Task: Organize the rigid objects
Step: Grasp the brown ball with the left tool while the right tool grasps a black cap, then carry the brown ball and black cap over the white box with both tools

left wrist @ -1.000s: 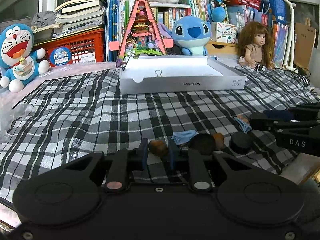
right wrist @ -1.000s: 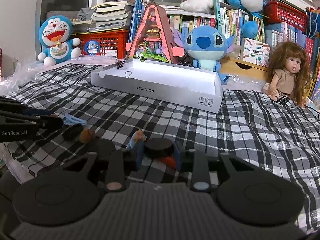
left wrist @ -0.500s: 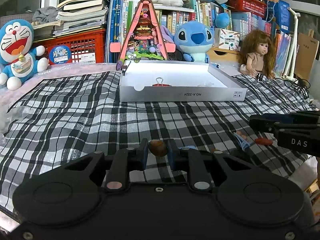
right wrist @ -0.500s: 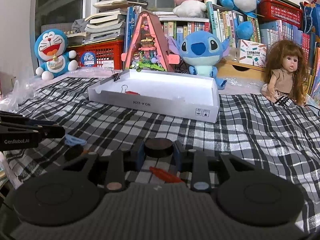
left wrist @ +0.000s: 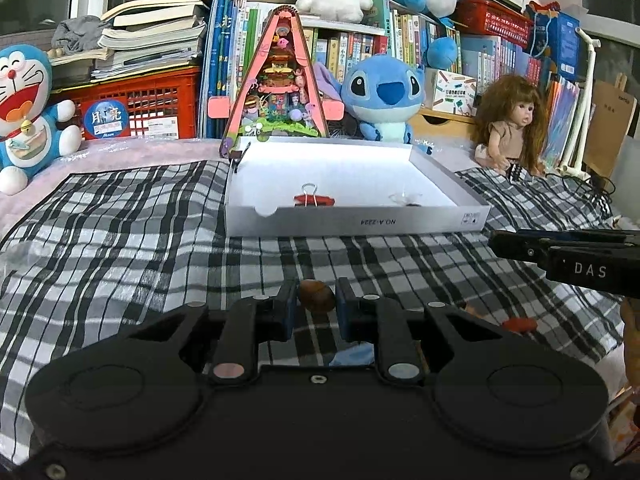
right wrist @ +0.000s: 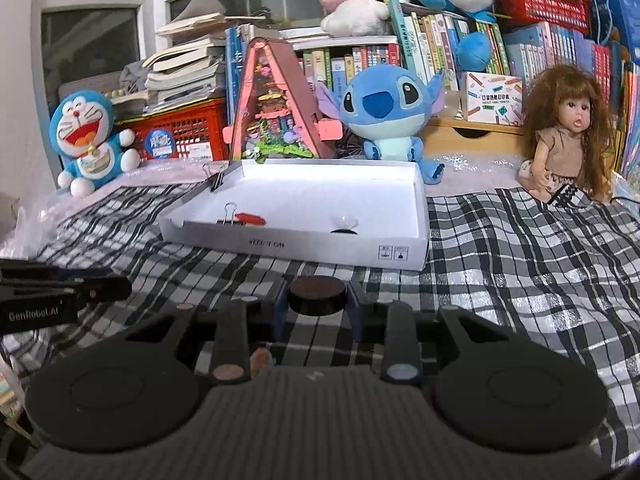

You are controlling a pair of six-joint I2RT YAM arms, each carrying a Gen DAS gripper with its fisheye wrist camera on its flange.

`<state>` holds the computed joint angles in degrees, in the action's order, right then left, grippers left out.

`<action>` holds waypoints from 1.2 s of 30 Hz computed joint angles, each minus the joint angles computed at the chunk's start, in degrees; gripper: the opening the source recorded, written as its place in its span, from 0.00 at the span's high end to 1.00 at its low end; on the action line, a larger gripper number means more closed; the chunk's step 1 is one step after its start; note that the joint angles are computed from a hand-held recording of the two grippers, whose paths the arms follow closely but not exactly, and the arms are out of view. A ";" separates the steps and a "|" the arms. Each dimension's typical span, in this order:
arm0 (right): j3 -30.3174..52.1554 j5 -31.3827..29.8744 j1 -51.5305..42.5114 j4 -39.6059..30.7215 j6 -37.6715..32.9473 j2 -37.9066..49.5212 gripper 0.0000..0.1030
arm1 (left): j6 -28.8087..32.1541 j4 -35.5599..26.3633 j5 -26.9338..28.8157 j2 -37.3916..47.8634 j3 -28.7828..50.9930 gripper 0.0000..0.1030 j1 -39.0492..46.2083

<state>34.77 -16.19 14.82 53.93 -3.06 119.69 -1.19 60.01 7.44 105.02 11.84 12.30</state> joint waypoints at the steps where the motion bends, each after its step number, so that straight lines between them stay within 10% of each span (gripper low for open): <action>1: 0.75 -0.35 -0.23 -1.09 0.38 -0.20 0.64 | 0.10 -0.89 -0.04 -0.47 0.59 0.82 -0.08; 36: 28.09 -1.32 -2.05 -29.68 7.84 5.47 0.64 | -5.69 -27.80 2.50 5.96 29.64 0.82 -0.40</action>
